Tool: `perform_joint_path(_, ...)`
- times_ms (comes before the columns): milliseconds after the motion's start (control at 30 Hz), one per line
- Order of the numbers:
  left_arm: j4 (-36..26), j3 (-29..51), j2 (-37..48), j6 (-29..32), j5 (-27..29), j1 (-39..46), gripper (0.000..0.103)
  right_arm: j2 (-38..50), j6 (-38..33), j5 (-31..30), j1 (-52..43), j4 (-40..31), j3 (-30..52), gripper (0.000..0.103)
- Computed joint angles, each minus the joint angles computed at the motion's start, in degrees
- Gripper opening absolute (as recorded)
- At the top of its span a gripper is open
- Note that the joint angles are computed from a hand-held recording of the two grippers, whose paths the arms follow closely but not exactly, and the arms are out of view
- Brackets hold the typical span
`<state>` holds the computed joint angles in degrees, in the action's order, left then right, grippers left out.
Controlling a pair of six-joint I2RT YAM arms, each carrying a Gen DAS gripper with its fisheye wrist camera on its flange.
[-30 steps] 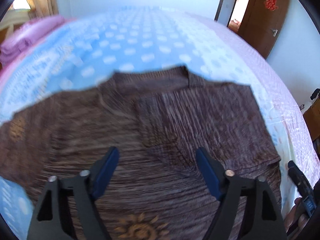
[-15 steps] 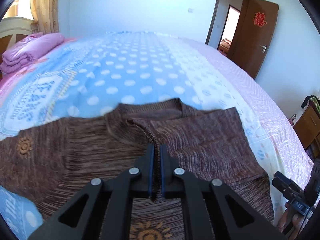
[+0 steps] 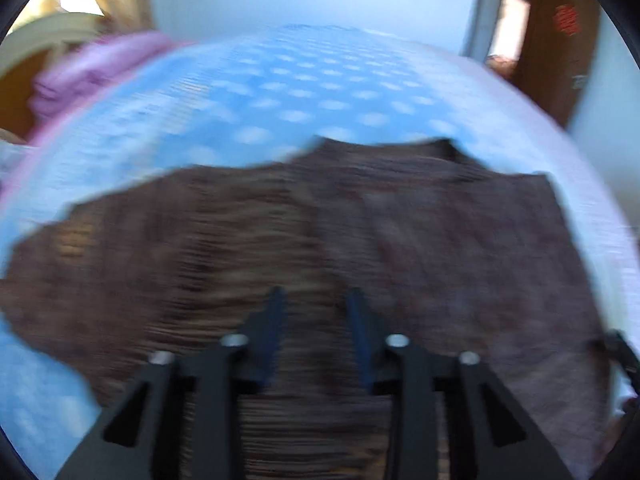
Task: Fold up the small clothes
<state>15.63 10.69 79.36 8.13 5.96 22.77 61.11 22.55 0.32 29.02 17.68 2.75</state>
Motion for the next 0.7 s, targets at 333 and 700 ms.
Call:
perform_joint_path(333,1.4,1.4,0.8,-0.1,-1.2,-0.6,0.067,9.1,-6.3,-1.9,15.2,-9.0,21.3,0.079)
perform_joint_path(700,8.5,-0.9,6.0,-2.7,-7.5,-10.4,0.096,35.2,-3.6,-9.7,5.4,-4.5,31.8,0.070)
